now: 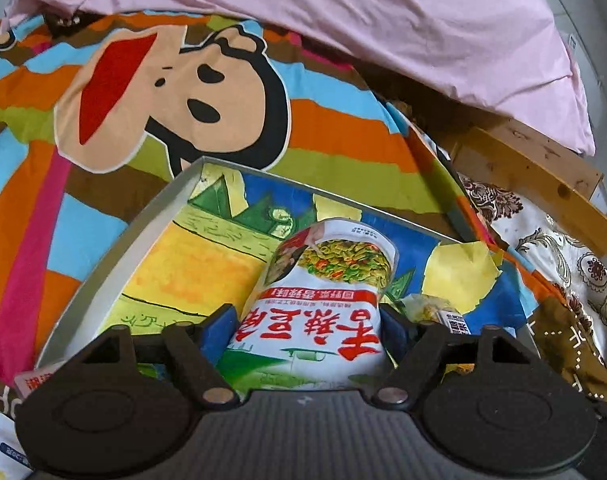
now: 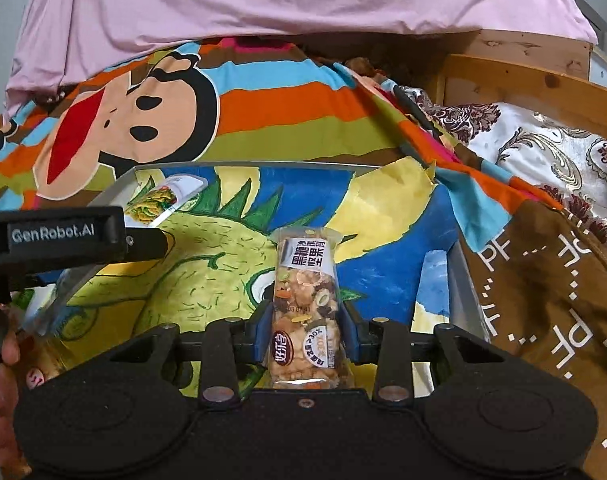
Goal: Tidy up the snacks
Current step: 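Carry both bags over the grey tray and open both tools to drop them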
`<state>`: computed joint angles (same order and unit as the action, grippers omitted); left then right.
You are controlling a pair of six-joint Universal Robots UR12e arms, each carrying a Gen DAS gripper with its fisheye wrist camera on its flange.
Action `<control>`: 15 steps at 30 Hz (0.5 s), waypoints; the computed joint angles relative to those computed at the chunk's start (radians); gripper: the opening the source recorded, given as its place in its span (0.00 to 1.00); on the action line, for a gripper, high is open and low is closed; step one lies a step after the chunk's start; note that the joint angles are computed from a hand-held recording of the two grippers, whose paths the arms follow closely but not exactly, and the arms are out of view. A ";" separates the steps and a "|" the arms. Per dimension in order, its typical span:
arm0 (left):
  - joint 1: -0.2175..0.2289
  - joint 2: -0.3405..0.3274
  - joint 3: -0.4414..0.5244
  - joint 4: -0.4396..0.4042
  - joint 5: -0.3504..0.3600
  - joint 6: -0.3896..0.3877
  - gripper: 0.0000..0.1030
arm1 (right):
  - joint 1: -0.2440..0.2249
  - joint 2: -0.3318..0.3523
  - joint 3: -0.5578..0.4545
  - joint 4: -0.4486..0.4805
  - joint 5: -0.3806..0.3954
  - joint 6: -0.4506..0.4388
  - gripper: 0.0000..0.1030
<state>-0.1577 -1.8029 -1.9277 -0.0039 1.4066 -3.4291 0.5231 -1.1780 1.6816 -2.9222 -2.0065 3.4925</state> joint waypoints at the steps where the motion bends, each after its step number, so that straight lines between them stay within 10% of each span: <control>1: 0.003 0.001 0.001 -0.006 -0.012 -0.001 0.82 | 0.000 -0.002 0.001 0.002 0.001 0.007 0.40; 15: 0.020 0.043 -0.021 0.010 -0.091 -0.069 0.99 | 0.009 -0.071 0.047 -0.070 -0.063 0.079 0.78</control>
